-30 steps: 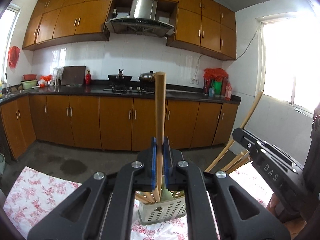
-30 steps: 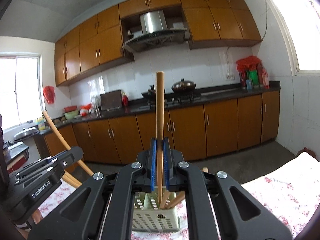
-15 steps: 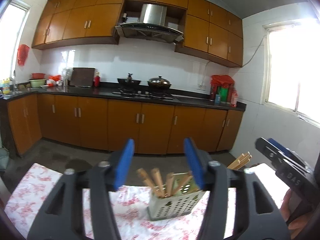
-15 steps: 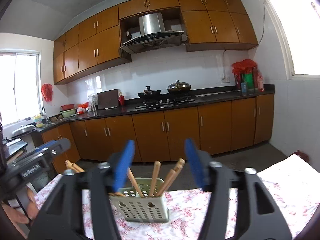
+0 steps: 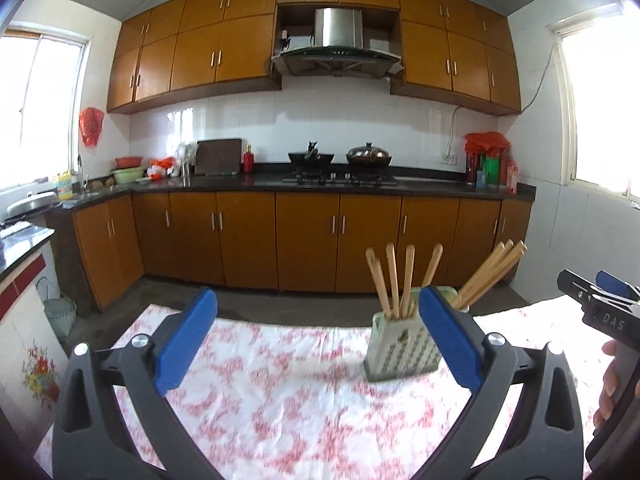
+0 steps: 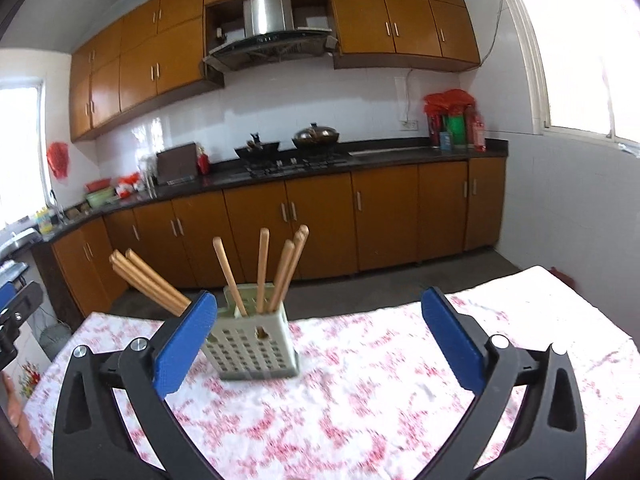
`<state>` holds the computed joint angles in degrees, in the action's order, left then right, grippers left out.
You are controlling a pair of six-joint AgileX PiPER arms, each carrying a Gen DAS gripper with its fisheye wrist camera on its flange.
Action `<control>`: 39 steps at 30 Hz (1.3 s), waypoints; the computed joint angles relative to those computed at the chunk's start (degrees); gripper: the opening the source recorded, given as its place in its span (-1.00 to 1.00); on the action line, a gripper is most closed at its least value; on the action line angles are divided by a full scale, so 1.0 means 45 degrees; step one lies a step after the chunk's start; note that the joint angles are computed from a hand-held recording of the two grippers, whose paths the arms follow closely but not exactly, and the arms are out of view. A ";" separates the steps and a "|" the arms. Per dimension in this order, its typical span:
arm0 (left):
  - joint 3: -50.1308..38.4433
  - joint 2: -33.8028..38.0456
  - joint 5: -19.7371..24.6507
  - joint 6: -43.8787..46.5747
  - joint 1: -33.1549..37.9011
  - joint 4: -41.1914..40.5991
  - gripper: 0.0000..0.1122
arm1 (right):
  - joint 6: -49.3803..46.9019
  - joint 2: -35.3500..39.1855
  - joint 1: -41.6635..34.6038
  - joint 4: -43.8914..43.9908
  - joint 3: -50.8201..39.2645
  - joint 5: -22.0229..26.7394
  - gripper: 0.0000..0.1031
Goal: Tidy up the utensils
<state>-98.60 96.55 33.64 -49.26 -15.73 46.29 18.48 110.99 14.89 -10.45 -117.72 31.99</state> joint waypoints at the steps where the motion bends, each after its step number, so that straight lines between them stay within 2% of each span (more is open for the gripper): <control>1: 0.0380 -0.0251 0.0050 -0.0203 -0.0056 0.0124 0.76 | 0.0027 -0.0190 0.0049 -0.0099 0.0299 -0.0029 0.97; 6: 0.2634 -0.1630 -0.0116 -0.2033 -0.0412 0.1564 0.76 | 0.0394 -0.1570 0.0236 -0.0514 0.2652 -0.0866 0.97; 11: 0.4022 -0.2546 0.0224 -0.3486 -0.0984 0.2830 0.76 | 0.0651 -0.2506 0.0523 -0.0927 0.4176 -0.1162 0.97; 16: 0.4957 -0.3258 0.0330 -0.3976 -0.1302 0.3137 0.76 | 0.1260 -0.3244 0.0873 -0.1660 0.5421 -0.1456 0.97; 23: 0.5803 -0.3885 0.0163 -0.4432 -0.1554 0.3230 0.76 | 0.1360 -0.3915 0.1057 -0.1651 0.6523 -0.1775 0.97; 28: 0.6465 -0.4247 0.0634 -0.5344 -0.2143 0.4061 0.76 | 0.1696 -0.4801 0.1098 -0.1766 0.8054 -0.2564 0.97; 32: 0.7276 -0.4664 0.0695 -0.6254 -0.2548 0.4696 0.76 | 0.2906 -0.5700 0.1185 -0.2742 0.9610 -0.3239 0.97; 35: 0.7821 -0.4877 0.0780 -0.6769 -0.2930 0.5055 0.76 | 0.3127 -0.6181 0.1178 -0.2754 1.0576 -0.3696 0.97; 37: 0.8127 -0.4939 0.1147 -0.7153 -0.3342 0.5440 0.76 | 0.4088 -0.6399 0.1293 -0.3738 1.1094 -0.3941 0.97; 39: 0.8484 -0.4951 0.1583 -0.7467 -0.3808 0.5858 0.76 | 0.5869 -0.6542 0.1522 -0.5568 1.1545 -0.4036 0.97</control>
<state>-60.42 74.27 40.76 -82.86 -32.87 72.65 44.89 81.55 21.74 -35.50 -65.77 13.83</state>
